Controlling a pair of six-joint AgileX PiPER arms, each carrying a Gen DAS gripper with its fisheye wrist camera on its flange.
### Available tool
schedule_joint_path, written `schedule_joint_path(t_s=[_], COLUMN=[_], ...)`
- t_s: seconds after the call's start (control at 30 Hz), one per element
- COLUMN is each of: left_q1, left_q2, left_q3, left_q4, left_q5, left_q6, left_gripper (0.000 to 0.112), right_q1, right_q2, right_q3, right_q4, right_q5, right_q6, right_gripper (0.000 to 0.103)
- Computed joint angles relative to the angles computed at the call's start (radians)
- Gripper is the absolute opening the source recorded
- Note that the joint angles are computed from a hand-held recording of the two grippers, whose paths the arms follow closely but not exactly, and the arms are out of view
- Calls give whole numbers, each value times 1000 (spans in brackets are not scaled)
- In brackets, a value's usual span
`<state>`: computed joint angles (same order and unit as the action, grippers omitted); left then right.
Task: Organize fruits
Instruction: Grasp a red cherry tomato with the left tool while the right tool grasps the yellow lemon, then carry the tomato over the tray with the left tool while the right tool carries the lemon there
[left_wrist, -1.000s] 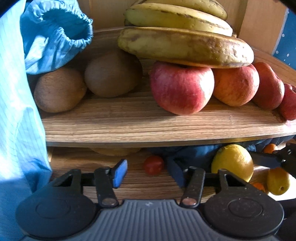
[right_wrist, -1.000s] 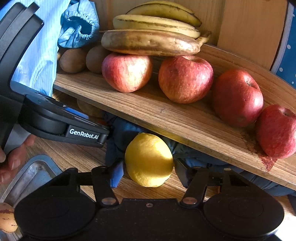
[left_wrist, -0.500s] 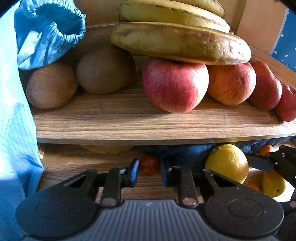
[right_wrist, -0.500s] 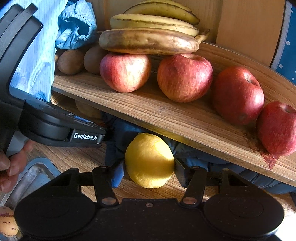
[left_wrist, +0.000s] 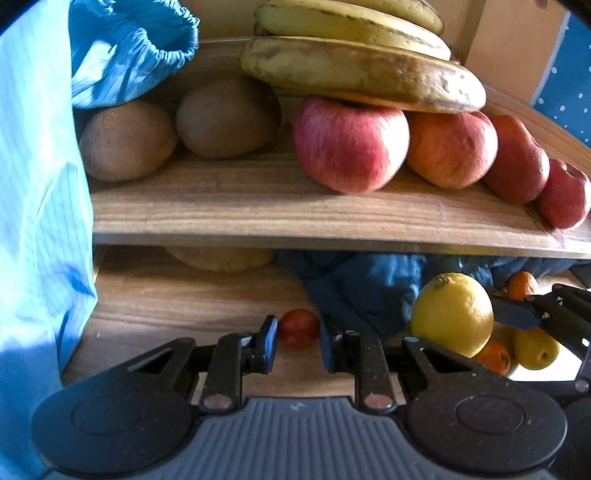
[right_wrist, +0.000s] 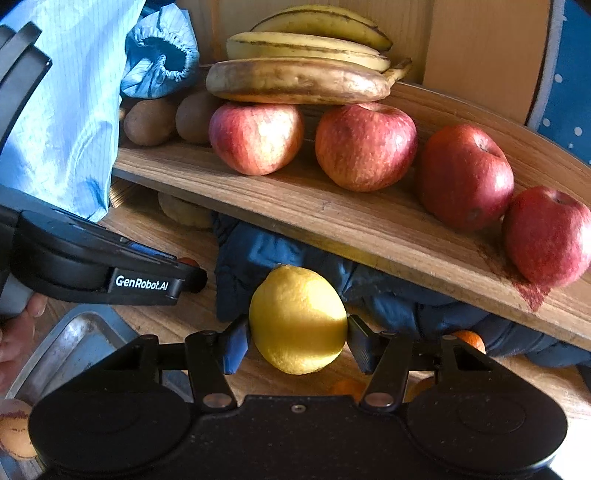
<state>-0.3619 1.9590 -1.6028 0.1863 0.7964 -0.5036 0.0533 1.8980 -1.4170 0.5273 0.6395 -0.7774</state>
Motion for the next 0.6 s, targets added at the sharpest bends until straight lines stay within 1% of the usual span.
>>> schedule_joint_path(t_s=[0.17,0.43,0.57,0.6], left_q1=[-13,-39,-58,-71], left_q2=[-40,-127,-175,-192], left_q3=[48,136,167,159], left_q4=[-4,-13,-23,-24], left_q5=[-13,-32,-23,2], left_q6=[-13,-5,8,6], left_gripper=[26,26,26,26], right_q1=[-5,-20,-24,-27], right_q2=[-56,-161,-235,-251], right_q3=[75,171,228,240], right_q4=[35,73,67,69], right_q5=[-28,-37,-37,-36], right_q6=[-42,-78,-71,-73], right_gripper=[58,58,58,58])
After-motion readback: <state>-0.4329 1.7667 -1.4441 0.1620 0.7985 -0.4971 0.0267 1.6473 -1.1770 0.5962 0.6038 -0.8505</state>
